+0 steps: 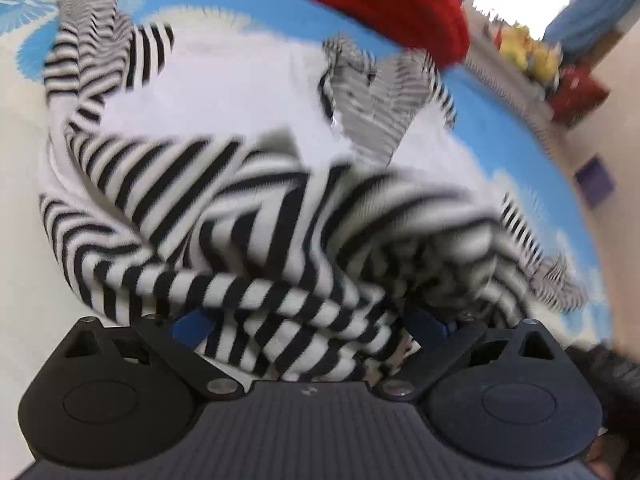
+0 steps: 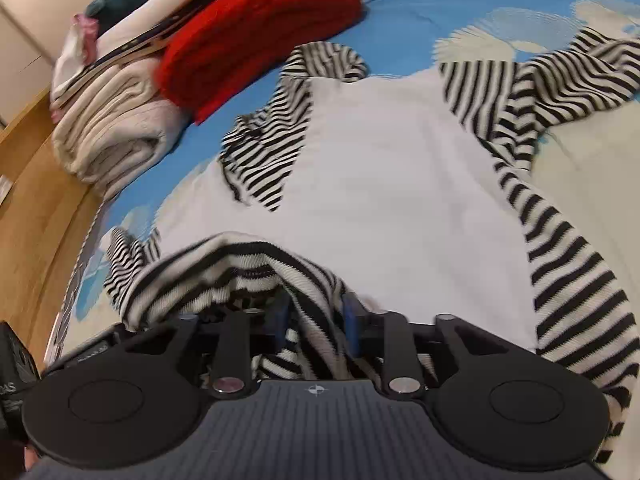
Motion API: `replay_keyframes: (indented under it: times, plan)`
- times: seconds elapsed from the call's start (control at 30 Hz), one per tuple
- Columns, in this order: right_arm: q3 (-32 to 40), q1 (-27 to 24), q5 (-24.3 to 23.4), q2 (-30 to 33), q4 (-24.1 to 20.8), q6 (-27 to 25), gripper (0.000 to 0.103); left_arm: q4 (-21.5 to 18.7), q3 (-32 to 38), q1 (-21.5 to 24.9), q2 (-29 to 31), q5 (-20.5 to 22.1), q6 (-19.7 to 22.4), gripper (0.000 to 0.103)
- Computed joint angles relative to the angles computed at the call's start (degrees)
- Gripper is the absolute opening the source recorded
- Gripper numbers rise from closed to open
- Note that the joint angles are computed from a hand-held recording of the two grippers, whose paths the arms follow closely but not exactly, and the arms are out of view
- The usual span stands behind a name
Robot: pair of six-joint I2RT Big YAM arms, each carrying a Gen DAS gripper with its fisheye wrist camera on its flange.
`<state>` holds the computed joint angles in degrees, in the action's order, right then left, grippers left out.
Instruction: Fold small clothes
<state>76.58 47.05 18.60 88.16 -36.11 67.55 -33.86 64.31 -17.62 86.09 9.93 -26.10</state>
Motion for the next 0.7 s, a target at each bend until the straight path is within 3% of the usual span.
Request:
replay_keyframes:
  times: [0.07, 0.23, 0.3, 0.37, 0.4, 0.47, 0.5, 0.53, 0.57, 0.63, 0.7]
  plan:
    - [-0.8, 0.4, 2.0, -1.2, 0.1, 0.3, 0.048, -2.1, 0.4, -1.0, 0.9, -0.1, 0.8, 0.094]
    - [-5.5, 1.3, 5.9, -7.0, 1.1, 0.6, 0.056, -0.1, -3.7, -2.0, -3.3, 3.9, -3.1, 0.097]
    - [-7.9, 1.8, 6.9, -9.7, 0.5, 0.5, 0.057, 1.6, -5.3, -3.4, -4.9, 3.3, -2.8, 0.101]
    - [-10.2, 2.6, 7.8, -12.2, -0.2, 1.0, 0.057, 1.4, -4.9, -5.0, -3.9, -0.8, -0.2, 0.099]
    - [-11.5, 3.1, 8.2, -13.6, -0.9, 1.1, 0.057, 0.9, -4.2, -5.7, -2.6, -2.9, 0.1, 0.095]
    - [-13.6, 4.3, 8.7, -16.2, -3.0, 1.4, 0.059, 2.1, -4.4, -5.8, -2.1, -6.2, -0.4, 0.069]
    - [-14.0, 5.2, 9.4, -16.9, -5.0, 2.2, 0.059, 3.1, -4.5, -5.4, -2.4, -5.2, -0.8, 0.060]
    - [-14.4, 6.2, 10.5, -17.5, -7.2, 3.6, 0.059, 3.1, -4.6, -4.8, -2.8, -3.3, -2.0, 0.042]
    - [-14.6, 7.6, 11.5, -17.9, -9.7, 4.8, 0.059, 2.8, -4.7, -4.5, -3.6, -2.9, -3.0, 0.034]
    - [-14.7, 10.7, 12.7, -17.8, -12.6, 3.6, 0.059, 2.8, -5.0, -4.8, -5.2, -4.5, -1.1, 0.022]
    - [-14.2, 14.4, 13.5, -16.0, -14.6, -1.1, 0.063, 2.3, -6.1, -5.1, -8.1, -5.8, 1.5, 0.019]
